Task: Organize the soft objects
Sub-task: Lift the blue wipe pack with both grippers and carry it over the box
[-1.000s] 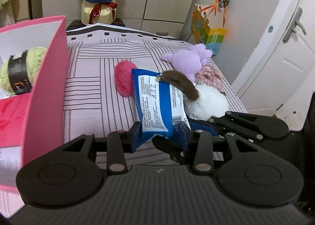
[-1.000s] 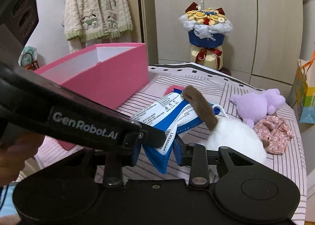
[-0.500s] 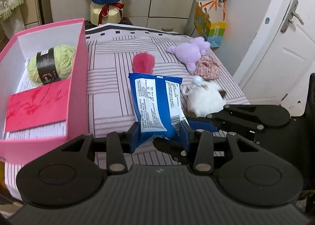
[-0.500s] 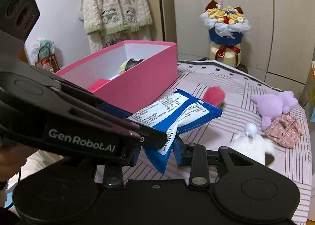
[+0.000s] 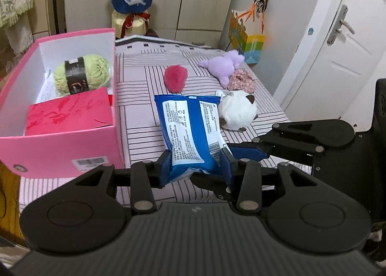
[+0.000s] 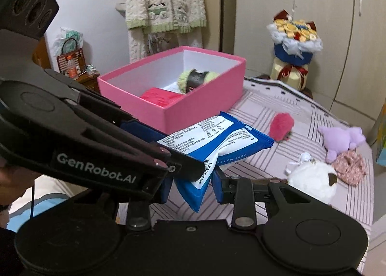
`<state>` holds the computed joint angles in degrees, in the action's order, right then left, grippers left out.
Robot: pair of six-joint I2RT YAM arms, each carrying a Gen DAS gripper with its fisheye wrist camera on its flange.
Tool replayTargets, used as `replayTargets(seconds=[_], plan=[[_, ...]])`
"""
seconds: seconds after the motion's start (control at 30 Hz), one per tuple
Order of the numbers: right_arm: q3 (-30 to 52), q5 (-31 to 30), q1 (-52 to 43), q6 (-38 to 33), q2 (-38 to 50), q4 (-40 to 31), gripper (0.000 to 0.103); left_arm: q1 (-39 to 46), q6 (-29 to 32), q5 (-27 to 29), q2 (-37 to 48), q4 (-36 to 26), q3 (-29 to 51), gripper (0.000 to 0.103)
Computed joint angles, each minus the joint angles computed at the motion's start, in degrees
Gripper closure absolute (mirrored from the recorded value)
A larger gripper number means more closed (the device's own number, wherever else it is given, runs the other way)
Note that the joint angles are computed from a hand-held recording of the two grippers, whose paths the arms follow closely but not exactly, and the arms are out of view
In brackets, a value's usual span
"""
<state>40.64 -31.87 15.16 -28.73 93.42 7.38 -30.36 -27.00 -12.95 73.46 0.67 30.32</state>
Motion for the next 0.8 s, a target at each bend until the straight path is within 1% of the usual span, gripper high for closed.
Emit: replayTargets(seconds=[0.17, 0.3, 0.4, 0.53, 0.6, 0.67, 0.8], plan=[[-3.05, -0.68, 2.21, -0.64, -5.78, -1.17, 0.063, -2.41, -0.67, -3.52, -9.45, -4.4, -3.68, 0.063], [-4.39, -0.81, 4.92, -0.13, -8.58, -0.44, 0.063, -3.22, -0.23, -5.98, -18.03, -9.73, -5.95, 0.063], [-4.23, -0.77, 7.37, 1.32, -9.15, 1.07, 0.063, -3.53, -0.3, -8.64, -23.64, -13.76, -6.74, 0.063], [-3.68, -1.43, 10.04, 3.74, -8.65, 4.57, 0.063, -0.79, 2.36, -9.19, -30.57, -18.24, -7.2, 0.063], [-1.75, -2.5, 10.96, 4.01, -7.11, 5.02, 0.063, 0.53, 3.61, -9.72, -32.37, -19.83, -6.73, 0.063], [0.71, -3.08, 11.81, 4.83, -5.33, 4.59, 0.063, 3.59, 5.54, -8.5, -33.4, -20.22, -6.35, 0.063], [6.16, -1.6, 14.64, 5.99, -1.04, 4.64, 0.063, 14.2, 11.25, -0.71, -32.41, -19.17, -4.69, 0.063]])
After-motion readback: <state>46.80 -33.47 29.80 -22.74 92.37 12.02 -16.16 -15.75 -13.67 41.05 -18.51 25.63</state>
